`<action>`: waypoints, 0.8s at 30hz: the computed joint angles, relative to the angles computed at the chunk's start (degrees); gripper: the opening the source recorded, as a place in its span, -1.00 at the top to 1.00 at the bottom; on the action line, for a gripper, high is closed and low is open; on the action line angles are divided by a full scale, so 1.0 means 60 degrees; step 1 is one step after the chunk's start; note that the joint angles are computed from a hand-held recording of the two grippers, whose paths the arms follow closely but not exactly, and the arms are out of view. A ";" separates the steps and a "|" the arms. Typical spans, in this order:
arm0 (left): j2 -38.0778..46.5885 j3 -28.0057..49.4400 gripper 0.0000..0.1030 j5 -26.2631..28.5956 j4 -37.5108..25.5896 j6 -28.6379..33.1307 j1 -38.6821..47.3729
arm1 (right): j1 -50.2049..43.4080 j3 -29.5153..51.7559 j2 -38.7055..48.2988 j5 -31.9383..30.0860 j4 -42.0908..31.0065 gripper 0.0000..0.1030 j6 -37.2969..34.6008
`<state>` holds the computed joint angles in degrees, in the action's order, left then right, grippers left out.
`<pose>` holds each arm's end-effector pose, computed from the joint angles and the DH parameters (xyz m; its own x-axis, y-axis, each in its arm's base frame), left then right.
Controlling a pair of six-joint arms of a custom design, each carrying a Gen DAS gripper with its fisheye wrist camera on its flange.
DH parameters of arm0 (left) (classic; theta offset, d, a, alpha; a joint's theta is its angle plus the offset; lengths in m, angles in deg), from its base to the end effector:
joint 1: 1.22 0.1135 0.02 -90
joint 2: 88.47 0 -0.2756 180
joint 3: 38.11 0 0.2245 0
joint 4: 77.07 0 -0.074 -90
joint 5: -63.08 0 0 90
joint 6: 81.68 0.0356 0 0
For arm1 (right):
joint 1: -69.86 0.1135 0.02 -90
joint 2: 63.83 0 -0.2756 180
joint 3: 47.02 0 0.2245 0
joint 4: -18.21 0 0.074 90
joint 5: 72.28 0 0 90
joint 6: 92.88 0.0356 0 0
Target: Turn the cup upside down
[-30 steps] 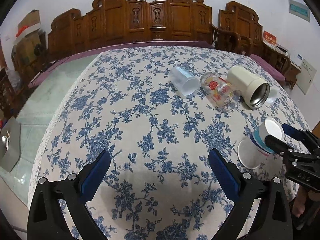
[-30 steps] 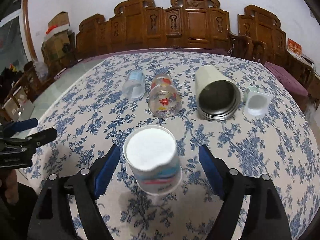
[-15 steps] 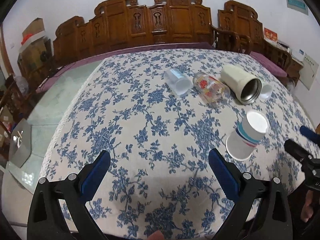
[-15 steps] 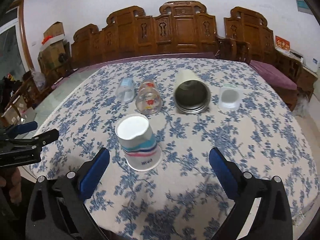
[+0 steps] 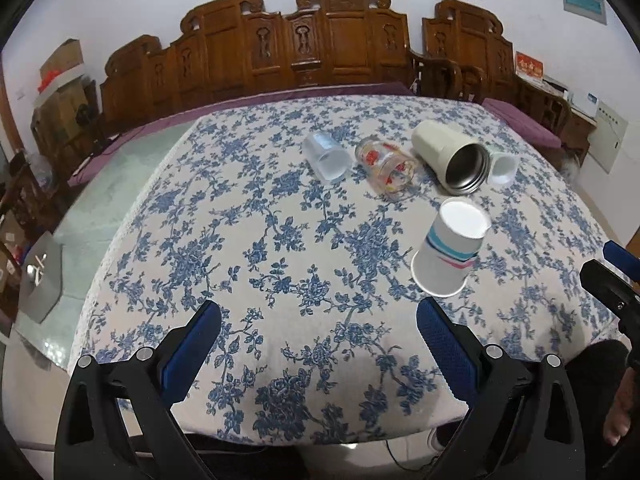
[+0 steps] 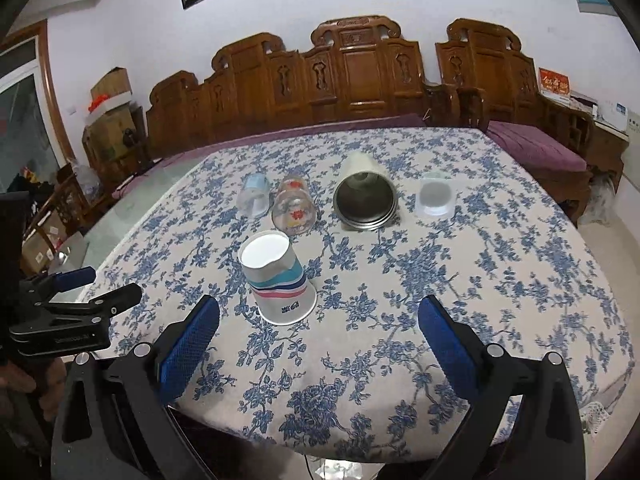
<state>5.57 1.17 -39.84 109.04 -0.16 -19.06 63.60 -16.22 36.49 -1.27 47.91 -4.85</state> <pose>0.2316 -0.0662 0.1235 -0.7301 0.0840 -0.6782 0.0509 0.9963 0.0686 0.2305 -0.0136 0.1054 -0.6312 0.0365 -0.7748 -0.1671 0.9690 0.1819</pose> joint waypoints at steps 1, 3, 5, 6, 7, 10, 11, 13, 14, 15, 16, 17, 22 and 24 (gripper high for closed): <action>-0.0287 -0.0078 -0.83 -0.0060 -0.0112 -0.0082 -0.0092 | -0.0090 -0.0092 -0.0234 -0.0055 -0.0055 -0.95 -0.0028; -0.1025 -0.0215 -0.83 -0.0189 -0.0451 -0.0243 -0.0307 | -0.0259 -0.0234 -0.0803 -0.0179 -0.0303 -0.95 -0.0089; -0.1847 -0.0305 -0.83 -0.0378 -0.0885 -0.0377 -0.0554 | -0.0511 -0.0375 -0.1395 -0.0480 -0.0559 -0.95 -0.0063; -0.2172 -0.0347 -0.83 -0.0494 -0.1032 -0.0422 -0.0675 | -0.0629 -0.0446 -0.1771 -0.0640 -0.0734 -0.95 -0.0050; -0.2651 -0.0389 -0.83 -0.0701 -0.1280 -0.0480 -0.0882 | -0.0713 -0.0570 -0.2326 -0.0715 -0.0958 -0.95 -0.0065; -0.3794 -0.0380 -0.83 -0.1202 -0.2007 -0.0628 -0.1378 | -0.0839 -0.0751 -0.4048 -0.0779 -0.1914 -0.95 -0.0178; -0.4134 -0.0364 -0.83 -0.1351 -0.2243 -0.0695 -0.1543 | -0.0844 -0.0751 -0.4534 -0.0777 -0.2254 -0.95 -0.0201; -0.4875 -0.0330 -0.84 -0.1739 -0.2752 -0.0838 -0.1958 | -0.0891 -0.0764 -0.5671 -0.0793 -0.3022 -0.95 -0.0270; -0.5134 -0.0300 -0.84 -0.1943 -0.2940 -0.0882 -0.2133 | -0.0896 -0.0748 -0.6037 -0.0788 -0.3299 -0.95 -0.0278; -0.5468 -0.0258 -0.84 -0.2241 -0.3206 -0.0965 -0.2402 | -0.0914 -0.0722 -0.6587 -0.0803 -0.3712 -0.95 -0.0307; -0.5764 -0.0226 -0.84 -0.2439 -0.3440 -0.1017 -0.2603 | -0.0908 -0.0708 -0.6894 -0.0783 -0.3942 -0.95 -0.0315; -0.5921 -0.0225 -0.84 -0.2521 -0.3540 -0.1038 -0.2689 | -0.0920 -0.0679 -0.7283 -0.0775 -0.4251 -0.95 -0.0323; -0.6683 -0.0089 -0.84 -0.3166 -0.4228 -0.1311 -0.3297 | -0.1104 -0.0553 -0.8184 -0.0921 -0.5054 -0.95 -0.0275; -0.6914 -0.0109 -0.84 -0.3207 -0.4395 -0.1334 -0.3334 | -0.1077 -0.0545 -0.8294 -0.0850 -0.5131 -0.95 -0.0269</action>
